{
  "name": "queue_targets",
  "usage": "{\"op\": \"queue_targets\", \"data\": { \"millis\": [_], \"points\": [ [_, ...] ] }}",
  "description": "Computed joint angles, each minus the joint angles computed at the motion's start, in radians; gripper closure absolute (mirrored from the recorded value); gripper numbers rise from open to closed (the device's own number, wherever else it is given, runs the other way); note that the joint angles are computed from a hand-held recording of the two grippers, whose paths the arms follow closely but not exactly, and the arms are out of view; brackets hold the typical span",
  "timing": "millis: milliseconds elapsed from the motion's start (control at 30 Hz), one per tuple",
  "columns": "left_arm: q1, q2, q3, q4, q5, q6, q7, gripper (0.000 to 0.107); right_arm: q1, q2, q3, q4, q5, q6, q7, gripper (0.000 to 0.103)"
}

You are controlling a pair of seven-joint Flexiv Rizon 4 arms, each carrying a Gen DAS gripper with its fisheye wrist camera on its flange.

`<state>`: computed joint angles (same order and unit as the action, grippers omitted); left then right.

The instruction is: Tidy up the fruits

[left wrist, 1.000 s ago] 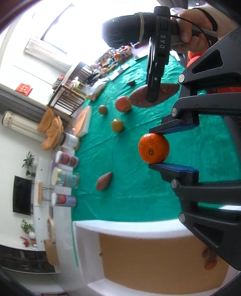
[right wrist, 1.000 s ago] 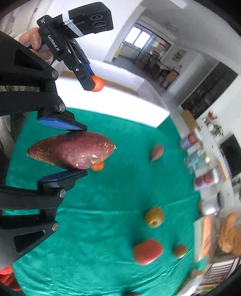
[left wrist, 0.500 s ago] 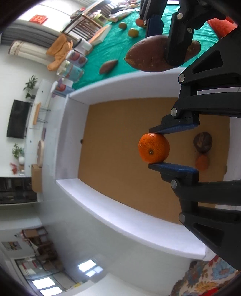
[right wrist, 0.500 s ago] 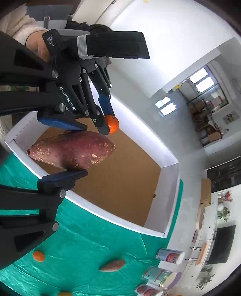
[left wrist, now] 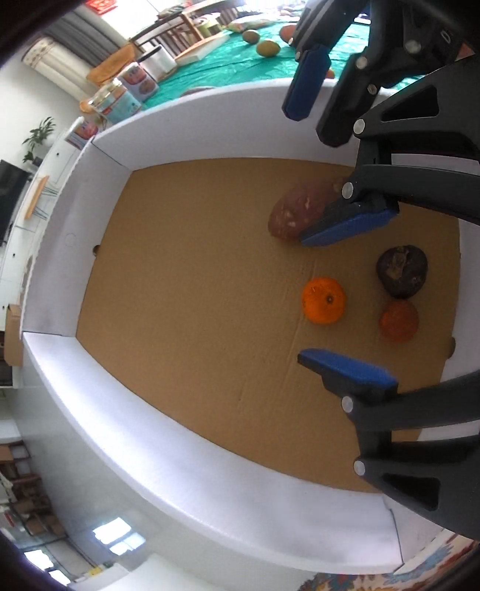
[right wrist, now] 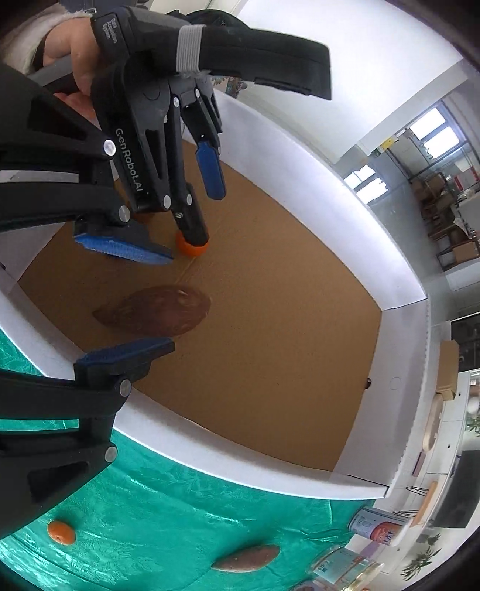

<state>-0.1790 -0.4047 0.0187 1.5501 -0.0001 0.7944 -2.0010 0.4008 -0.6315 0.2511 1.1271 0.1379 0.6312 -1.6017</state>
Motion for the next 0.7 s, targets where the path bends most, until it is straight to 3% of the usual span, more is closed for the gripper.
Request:
{"op": "queue_targets", "data": {
  "millis": [100, 267, 433, 533, 633, 700],
  "points": [
    [-0.034, 0.041, 0.005, 0.006, 0.048, 0.079, -0.026, 0.044, -0.043, 0.1, 0.013, 0.094, 0.04, 0.105, -0.031, 0.061],
    [-0.102, 0.075, -0.022, -0.014, 0.125, 0.255, -0.048, 0.024, -0.127, 0.288, 0.001, 0.317, 0.094, 0.313, -0.06, 0.059],
    [-0.118, 0.015, -0.155, -0.035, -0.038, 0.394, 0.124, 0.023, -0.192, 0.474, -0.06, 0.604, 0.078, 0.526, 0.033, 0.056],
    [-0.168, -0.063, -0.189, -0.098, -0.08, 0.377, 0.224, 0.022, -0.221, 0.559, -0.125, 0.808, -0.058, 0.683, 0.213, 0.048],
    [-0.245, -0.143, -0.168, -0.156, -0.078, 0.339, 0.253, 0.022, -0.254, 0.575, -0.246, 1.02, -0.466, 0.842, 0.604, 0.045],
    [-0.303, -0.193, -0.132, -0.193, -0.051, 0.308, 0.236, 0.022, -0.308, 0.555, -0.269, 1.078, -0.558, 0.889, 0.709, 0.045]
  ]
}}
